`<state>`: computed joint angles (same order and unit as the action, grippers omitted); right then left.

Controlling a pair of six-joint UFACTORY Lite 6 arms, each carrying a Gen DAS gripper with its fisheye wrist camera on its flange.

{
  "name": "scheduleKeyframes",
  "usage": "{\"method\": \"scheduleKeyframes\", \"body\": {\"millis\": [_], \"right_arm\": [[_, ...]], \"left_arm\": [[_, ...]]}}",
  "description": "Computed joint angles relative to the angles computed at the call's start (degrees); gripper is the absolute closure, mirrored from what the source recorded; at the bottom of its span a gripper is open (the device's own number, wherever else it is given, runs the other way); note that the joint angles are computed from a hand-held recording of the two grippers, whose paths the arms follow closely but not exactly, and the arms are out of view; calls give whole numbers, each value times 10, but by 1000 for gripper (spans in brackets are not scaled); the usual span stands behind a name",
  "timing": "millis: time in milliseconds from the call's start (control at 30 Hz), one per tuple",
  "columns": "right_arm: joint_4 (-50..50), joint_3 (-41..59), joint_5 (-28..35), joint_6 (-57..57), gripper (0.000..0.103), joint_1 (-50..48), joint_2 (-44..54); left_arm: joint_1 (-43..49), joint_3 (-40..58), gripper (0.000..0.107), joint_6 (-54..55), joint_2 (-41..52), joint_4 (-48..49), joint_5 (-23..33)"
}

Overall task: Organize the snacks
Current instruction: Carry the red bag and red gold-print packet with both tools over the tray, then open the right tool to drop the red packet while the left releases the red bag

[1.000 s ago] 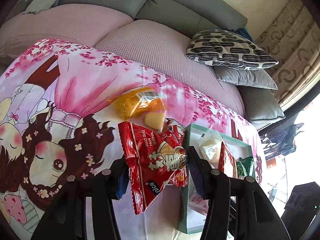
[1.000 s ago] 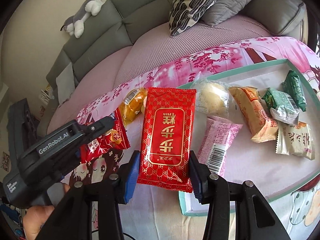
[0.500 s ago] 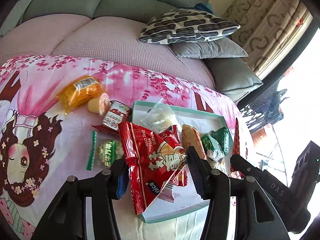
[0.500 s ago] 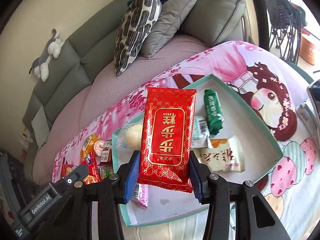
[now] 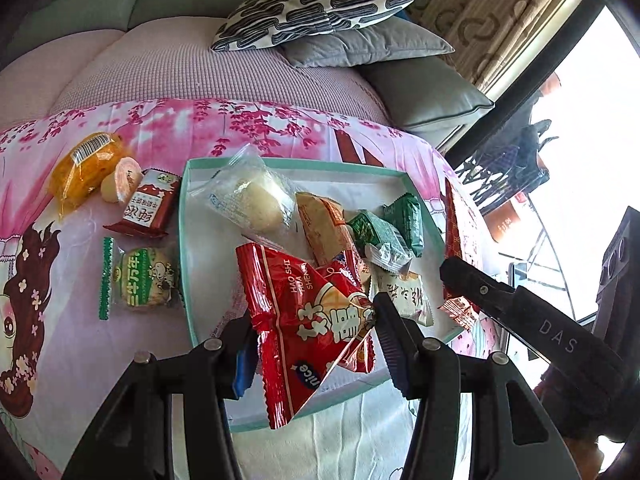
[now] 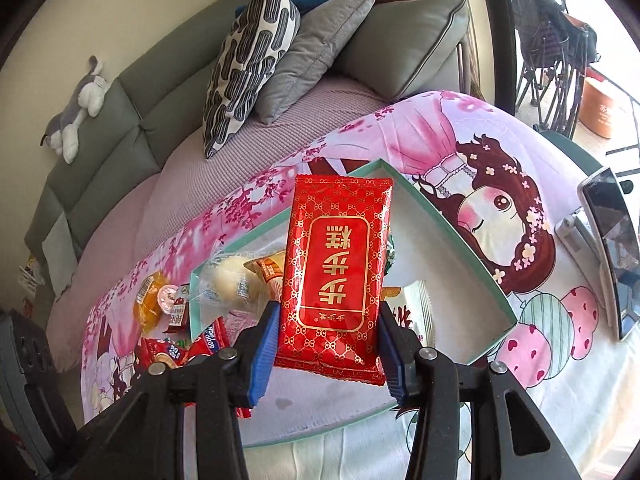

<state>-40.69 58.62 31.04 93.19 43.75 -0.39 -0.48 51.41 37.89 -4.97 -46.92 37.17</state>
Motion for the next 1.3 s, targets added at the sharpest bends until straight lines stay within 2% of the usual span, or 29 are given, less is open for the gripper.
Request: {"method": "scheduleKeyframes", "body": {"millis": [567, 867, 967, 1033, 1300], "right_arm": [[92, 37, 3, -105, 52, -8, 64], [121, 38, 0, -126, 49, -16, 73], [125, 32, -6, -125, 47, -20, 70], [124, 31, -6, -122, 46, -20, 69], [121, 35, -2, -119, 46, -17, 71]], "left_arm": [[-45, 6, 52, -42, 29, 54, -18], [-51, 11, 52, -65, 45, 82, -23], [-50, 13, 50, -71, 49, 86, -22], [-48, 13, 45, -71, 50, 85, -20], [-38, 10, 44, -79, 41, 90, -23]]}}
